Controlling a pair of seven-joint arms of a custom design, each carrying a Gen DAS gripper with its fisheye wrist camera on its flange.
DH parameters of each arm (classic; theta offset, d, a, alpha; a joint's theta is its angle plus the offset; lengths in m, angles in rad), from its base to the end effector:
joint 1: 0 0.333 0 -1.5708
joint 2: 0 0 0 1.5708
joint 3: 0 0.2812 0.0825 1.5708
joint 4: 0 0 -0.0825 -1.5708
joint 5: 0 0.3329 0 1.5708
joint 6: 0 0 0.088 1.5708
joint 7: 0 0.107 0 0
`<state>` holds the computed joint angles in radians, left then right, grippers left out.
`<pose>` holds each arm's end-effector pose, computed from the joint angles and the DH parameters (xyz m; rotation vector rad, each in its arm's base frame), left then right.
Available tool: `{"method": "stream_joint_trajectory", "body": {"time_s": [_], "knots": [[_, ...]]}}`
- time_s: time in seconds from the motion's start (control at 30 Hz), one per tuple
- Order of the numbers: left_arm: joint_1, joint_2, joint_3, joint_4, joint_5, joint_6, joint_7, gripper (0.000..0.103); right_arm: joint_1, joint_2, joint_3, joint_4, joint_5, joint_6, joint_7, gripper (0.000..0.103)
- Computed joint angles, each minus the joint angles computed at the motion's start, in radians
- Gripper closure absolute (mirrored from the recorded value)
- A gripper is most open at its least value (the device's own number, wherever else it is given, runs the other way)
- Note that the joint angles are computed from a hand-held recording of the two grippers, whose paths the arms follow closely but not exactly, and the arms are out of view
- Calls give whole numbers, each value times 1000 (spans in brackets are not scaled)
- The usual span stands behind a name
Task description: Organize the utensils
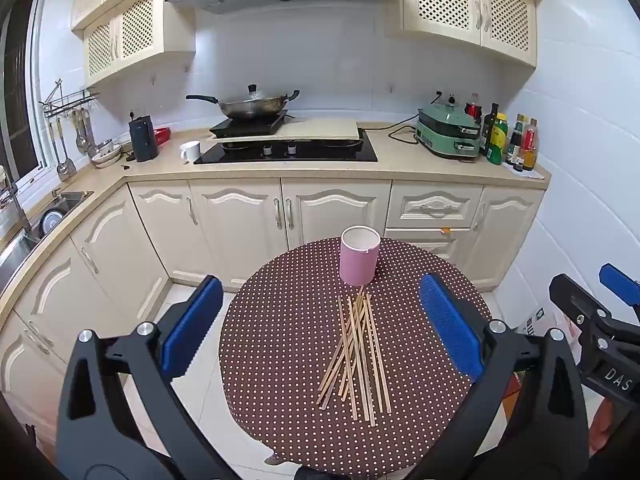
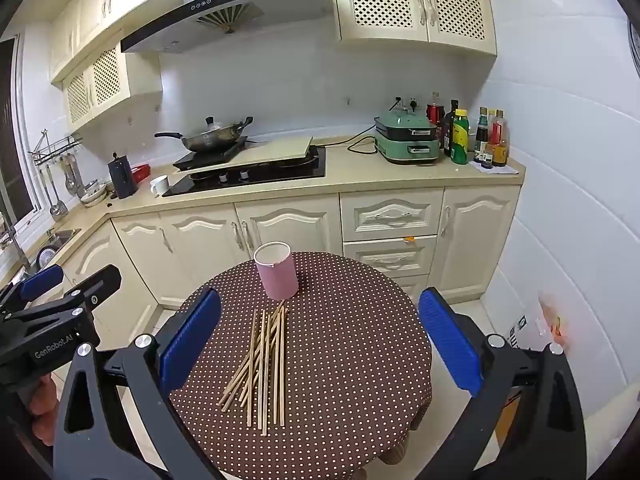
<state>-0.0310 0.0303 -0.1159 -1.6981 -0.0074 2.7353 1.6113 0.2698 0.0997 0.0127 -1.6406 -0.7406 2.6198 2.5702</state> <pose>0.5642 -0.0820 0.6581 -1.4752 1.7683 -0.9513 0.5621 0.1789 0.6234 -1.3925 1.7673 -0.9073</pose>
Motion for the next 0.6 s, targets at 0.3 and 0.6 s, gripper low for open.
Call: {"method": "stream_joint_trajectory", "body": {"time_s": [0.3,0.6], "knots": [[4,-6,3,-17,13,23,-11,6,4,2,1,-2,-11,-5,4,8],[8,-15,3,-33,19,34,-17,6,2,4,1,9,10,-11,-19,8]]}}
